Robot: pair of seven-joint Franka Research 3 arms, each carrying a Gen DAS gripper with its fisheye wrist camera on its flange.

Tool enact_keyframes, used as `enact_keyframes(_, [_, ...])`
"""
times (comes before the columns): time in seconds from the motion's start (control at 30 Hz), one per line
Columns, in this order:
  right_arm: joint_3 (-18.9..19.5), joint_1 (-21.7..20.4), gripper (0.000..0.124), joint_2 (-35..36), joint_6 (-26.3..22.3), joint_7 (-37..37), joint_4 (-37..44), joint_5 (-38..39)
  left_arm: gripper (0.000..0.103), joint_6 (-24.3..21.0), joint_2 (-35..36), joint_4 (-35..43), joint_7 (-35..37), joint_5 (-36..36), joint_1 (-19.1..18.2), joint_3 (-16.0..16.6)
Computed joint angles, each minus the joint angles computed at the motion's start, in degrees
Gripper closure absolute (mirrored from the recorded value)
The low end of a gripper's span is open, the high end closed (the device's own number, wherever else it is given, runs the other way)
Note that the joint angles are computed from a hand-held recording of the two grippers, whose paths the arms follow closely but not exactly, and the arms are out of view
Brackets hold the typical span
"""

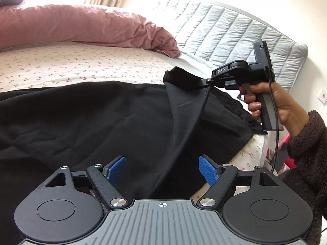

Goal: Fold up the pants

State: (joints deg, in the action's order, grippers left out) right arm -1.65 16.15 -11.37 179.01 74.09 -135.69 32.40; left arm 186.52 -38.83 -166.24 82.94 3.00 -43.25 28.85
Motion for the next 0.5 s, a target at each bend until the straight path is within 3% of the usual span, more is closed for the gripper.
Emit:
enact_keyframes(0.1, [3.86, -7.15, 0.123, -3.94, -3.73, 5.75, -4.43, -7.28, 0.036, -0.50, 1.64, 0.33, 1.24, 0.81, -1.17, -0.35])
enact_keyframes(0.17, [5.29, -10.03, 0.123, -5.83, -5.59, 8.34, -7.21, -11.55, 0.040, 0.13, 3.70, 0.33, 0.99, 1.31, 1.47, -4.21])
enact_keyframes(0.23, [6.98, -12.71, 0.120, -6.65, -5.52, 10.94, -9.82, -16.02, 0.049, 1.55, 5.47, -0.09, -0.67, 2.17, 7.45, -11.25])
enact_keyframes(0.3, [5.02, -10.07, 0.113, -6.86, -0.01, 9.30, -12.99, -15.69, 0.052, 2.06, 6.39, 0.02, -1.94, 3.93, 11.98, -16.32])
enact_keyframes(0.33, [5.36, -9.84, 0.109, -7.07, 2.04, 7.64, -13.99, -14.60, 0.053, 1.98, 6.34, -0.06, -2.39, 4.80, 13.01, -17.39])
enact_keyframes(0.4, [11.00, -15.08, 0.079, -7.60, 6.25, 9.64, -15.60, -19.46, 0.056, 1.95, 6.16, -0.31, -3.10, 6.55, 14.74, -19.10])
enact_keyframes(0.5, [20.95, -22.79, 0.074, -6.77, 14.41, 5.38, -17.22, -22.08, 0.065, 1.06, 6.35, 0.02, -4.26, 8.30, 17.66, -21.94])
